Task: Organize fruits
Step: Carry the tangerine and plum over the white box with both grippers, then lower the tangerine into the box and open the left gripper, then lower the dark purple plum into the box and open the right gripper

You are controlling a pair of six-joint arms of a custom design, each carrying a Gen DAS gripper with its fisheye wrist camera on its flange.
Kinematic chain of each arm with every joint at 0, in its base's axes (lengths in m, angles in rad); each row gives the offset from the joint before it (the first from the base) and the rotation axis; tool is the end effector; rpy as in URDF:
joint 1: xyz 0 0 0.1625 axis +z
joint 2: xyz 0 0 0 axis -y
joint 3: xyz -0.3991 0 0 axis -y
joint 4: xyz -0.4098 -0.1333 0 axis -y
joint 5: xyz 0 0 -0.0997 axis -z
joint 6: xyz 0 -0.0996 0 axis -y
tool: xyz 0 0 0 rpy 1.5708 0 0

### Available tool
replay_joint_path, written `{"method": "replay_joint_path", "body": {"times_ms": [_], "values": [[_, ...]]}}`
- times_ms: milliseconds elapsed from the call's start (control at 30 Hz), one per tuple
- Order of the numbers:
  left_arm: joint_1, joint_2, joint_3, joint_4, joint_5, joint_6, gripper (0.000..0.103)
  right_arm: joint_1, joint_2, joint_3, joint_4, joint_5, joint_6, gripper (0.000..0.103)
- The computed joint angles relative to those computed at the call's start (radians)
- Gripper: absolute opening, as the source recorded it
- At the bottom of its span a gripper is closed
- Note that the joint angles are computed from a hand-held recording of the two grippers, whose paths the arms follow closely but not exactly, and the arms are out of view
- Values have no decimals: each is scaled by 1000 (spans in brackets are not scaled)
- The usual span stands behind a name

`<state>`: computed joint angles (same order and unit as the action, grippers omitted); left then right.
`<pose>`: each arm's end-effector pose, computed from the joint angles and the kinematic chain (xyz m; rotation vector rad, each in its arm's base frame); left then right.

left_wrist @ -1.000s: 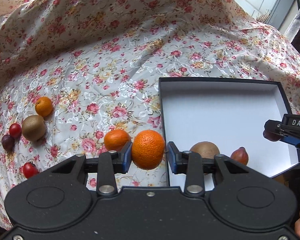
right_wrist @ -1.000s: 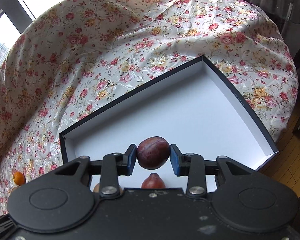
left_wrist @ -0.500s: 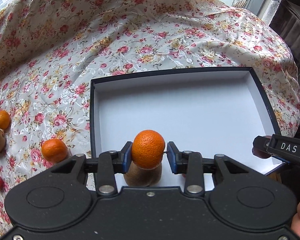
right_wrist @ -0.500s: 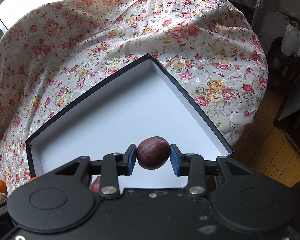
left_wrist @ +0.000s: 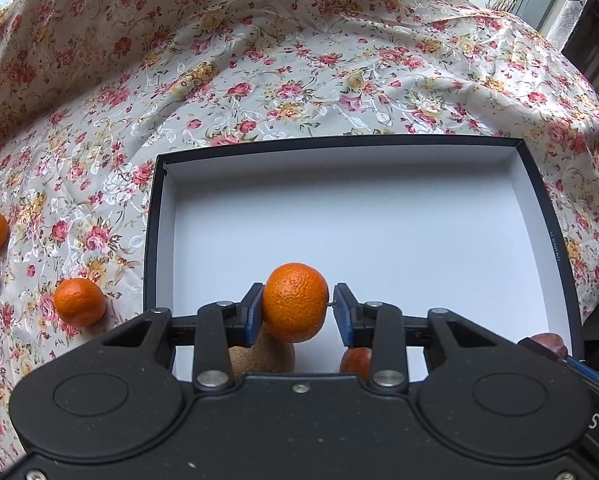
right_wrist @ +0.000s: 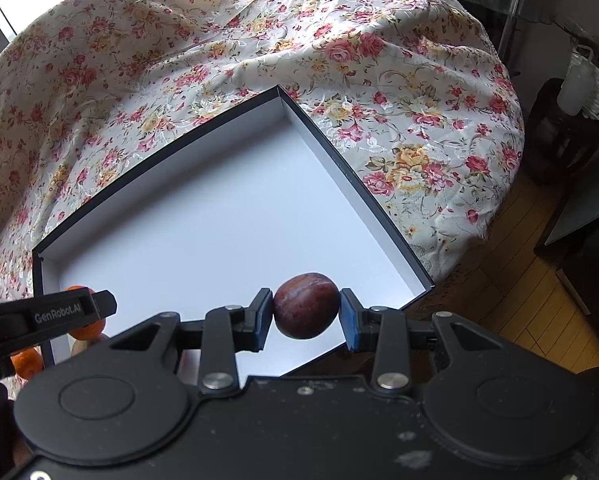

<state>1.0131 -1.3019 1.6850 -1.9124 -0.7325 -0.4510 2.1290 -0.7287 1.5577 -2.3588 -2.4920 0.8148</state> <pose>-0.1326 -0.6044 0.3234 0.1469 2.3437 -0.4629 0.4016 -0.5412 0.0619 -0.2727 -2.2979 0.6910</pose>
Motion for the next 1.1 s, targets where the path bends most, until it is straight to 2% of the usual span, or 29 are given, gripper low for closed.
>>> {"method": "replay_joint_path", "body": {"times_ms": [233,400,467,833,1100], "values": [[13,8,-23,29,-17,-11,47,3,1,5,-39,0,-18,38],[15,13,-43,65,-39,3,51,3,13,-10,-41,-1,-34,38],[13,9,-45,77,-46,13,57,2,16,-12,-53,4,-42,38],[2,-31,-35,105,-27,43,57,3,37,-40,-114,26,-58,38],[-9,-80,0,74,-5,111,57,23,81,-92,-146,-10,-67,38]]}}
